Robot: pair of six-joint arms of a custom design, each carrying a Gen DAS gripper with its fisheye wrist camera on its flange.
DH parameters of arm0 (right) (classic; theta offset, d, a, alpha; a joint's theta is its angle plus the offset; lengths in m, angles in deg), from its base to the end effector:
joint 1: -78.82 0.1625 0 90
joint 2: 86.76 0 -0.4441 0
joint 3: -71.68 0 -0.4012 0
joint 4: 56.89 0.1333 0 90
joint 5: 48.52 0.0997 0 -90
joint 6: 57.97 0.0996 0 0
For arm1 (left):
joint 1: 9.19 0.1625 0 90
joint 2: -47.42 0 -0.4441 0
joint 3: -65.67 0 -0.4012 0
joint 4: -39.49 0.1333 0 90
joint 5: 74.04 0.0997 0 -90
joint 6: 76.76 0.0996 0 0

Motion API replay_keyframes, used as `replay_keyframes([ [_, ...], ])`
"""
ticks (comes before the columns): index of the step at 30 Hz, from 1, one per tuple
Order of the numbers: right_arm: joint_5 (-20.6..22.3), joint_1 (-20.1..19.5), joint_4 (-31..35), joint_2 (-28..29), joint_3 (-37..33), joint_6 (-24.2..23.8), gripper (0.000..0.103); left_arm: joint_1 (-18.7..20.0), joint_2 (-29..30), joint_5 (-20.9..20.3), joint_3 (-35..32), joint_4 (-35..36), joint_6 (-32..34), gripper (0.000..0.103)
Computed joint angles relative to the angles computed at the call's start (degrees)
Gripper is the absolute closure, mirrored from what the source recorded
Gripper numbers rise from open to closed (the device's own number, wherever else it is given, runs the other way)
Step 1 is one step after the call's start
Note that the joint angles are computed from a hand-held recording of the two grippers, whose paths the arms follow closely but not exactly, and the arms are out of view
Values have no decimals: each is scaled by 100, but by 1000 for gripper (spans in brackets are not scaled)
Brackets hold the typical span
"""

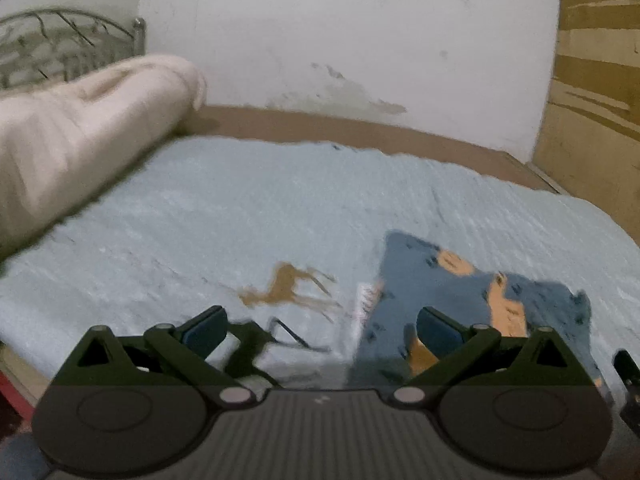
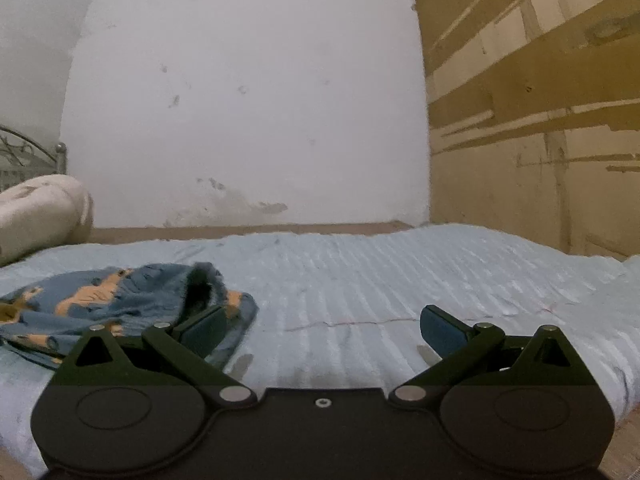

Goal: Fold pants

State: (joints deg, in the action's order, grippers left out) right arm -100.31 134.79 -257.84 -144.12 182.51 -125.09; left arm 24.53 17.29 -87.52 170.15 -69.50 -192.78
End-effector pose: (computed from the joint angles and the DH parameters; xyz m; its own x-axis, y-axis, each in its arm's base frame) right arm -0.1731 -0.6046 0.2561 -0.6438 -0.4076 0.6476 -0.7519 0.1801 -0.6342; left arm -0.3130 -0.4856 -0.0961 -0.6600 -0.5635 -0.4969 0.2743 0.4349 -0.8577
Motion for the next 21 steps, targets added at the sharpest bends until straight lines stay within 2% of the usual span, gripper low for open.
replay_keyframes([
  [4,103,-4,356,-117,81,-227,1,58,374,-28,163,-1991,1393,1],
  [7,65,104,864,-295,114,-289,1,117,587,-124,200,-3063,2184,1],
  [10,-223,341,1893,-484,-56,-185,1,125,713,-102,181,-3368,2384,1],
  [12,-597,572,2520,-510,-270,-76,1,114,743,-80,174,-3346,2364,1],
  [15,-1323,940,3122,-423,-594,173,1,82,785,-90,215,-3579,2468,1],
  [17,-1477,1063,3401,-326,-770,322,8,76,810,-80,224,-3703,2591,1],
  [19,-1697,1154,3435,-247,-876,494,25,67,833,-79,249,-3888,2750,1],
  [20,-1764,1174,3399,-221,-898,621,30,63,841,-83,262,-3983,2819,1],
  [21,-1797,1180,3423,-216,-925,716,45,60,844,-89,280,-4084,2891,1],
])
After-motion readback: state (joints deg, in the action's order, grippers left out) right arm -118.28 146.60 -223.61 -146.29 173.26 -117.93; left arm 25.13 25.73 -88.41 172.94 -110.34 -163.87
